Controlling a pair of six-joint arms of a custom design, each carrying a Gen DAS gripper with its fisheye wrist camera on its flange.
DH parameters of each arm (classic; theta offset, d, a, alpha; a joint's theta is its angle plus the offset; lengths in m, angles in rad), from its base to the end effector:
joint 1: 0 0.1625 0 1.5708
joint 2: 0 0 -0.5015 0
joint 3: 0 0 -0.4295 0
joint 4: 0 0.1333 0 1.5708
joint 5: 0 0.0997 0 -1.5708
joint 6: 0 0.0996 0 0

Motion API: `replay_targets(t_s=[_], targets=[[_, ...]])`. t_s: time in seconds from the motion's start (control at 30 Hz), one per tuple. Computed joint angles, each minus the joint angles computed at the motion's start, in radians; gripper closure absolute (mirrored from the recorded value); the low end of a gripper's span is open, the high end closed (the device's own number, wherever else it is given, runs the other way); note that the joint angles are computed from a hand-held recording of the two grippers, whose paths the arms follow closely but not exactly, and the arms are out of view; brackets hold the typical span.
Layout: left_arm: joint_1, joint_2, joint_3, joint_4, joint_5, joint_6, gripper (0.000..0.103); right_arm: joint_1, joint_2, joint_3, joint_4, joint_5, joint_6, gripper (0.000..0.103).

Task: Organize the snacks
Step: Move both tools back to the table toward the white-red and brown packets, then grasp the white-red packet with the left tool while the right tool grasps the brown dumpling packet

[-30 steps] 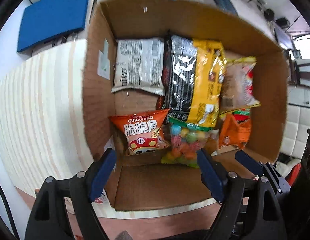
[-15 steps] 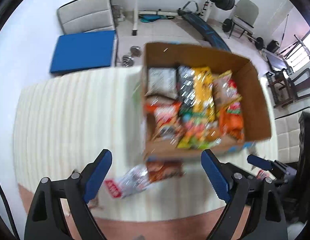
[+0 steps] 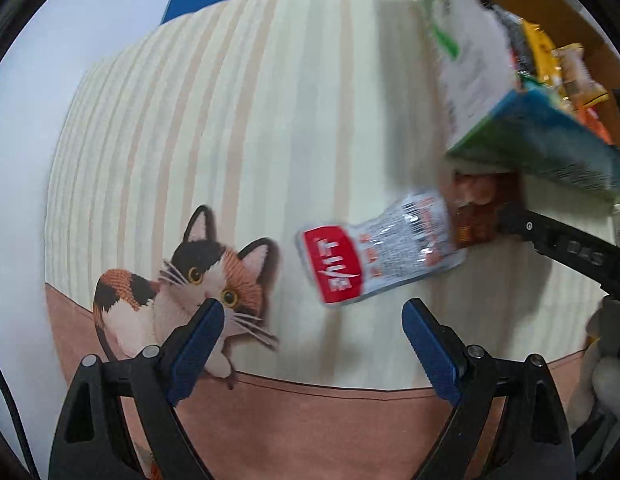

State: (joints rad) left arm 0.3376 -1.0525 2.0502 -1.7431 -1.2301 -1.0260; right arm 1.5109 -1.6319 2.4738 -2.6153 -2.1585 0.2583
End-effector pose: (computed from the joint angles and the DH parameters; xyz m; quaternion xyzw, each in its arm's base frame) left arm -0.3977 -0.3162 0.1003 0.1610 0.8909 0.0284 0.4237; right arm 0.0558 -0.3738 0.2816 -0.1798 -0.9356 0.1249 0.2772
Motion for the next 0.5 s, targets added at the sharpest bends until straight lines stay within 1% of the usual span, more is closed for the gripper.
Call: replay_targets(t_s=[0.03,0.07,0.1,0.13,0.17,0.23,0.27,0.3,0.37,0.4,0.43,0.5], targets=[[0.005,0.0,0.003,-0.004,0.0,0.001,0.012,0.02,0.01,0.011,-0.042,-0.023,-0.014,0.056],[0.009,0.0,0.008,-0.009,0.001,0.004,0.012,0.033,0.015,0.013,-0.048,-0.042,-0.015,0.062],[0.011,0.003,0.011,-0.013,0.005,0.01,0.012,0.046,0.015,0.02,-0.059,-0.064,-0.02,0.075],[0.013,0.006,0.014,-0.016,0.009,0.016,0.012,0.047,0.01,0.026,-0.052,-0.075,-0.02,0.091],[0.015,0.009,0.014,-0.02,0.013,0.027,0.012,0.038,-0.004,0.032,-0.04,-0.065,-0.02,0.102],[0.02,0.023,0.011,-0.025,0.019,0.052,0.012,-0.003,-0.059,0.061,-0.009,-0.04,-0.026,0.102],[0.022,0.03,0.009,-0.029,0.02,0.07,0.012,-0.017,-0.087,0.075,-0.012,-0.03,-0.038,0.102],[0.024,0.039,0.008,-0.037,0.023,0.093,0.012,-0.034,-0.122,0.083,0.014,-0.009,-0.043,0.102],[0.022,0.063,0.004,-0.053,0.036,0.15,0.012,-0.098,-0.207,0.091,0.103,0.086,-0.049,0.102],[0.019,0.082,0.0,-0.062,0.043,0.203,0.012,-0.116,-0.242,0.095,0.126,0.11,-0.056,0.102],[0.013,0.098,-0.001,-0.071,0.051,0.248,0.012,-0.132,-0.268,0.098,0.145,0.134,-0.079,0.1],[0.005,0.134,-0.008,-0.088,0.054,0.369,0.012,-0.147,-0.306,0.087,0.219,0.141,-0.101,0.097]])
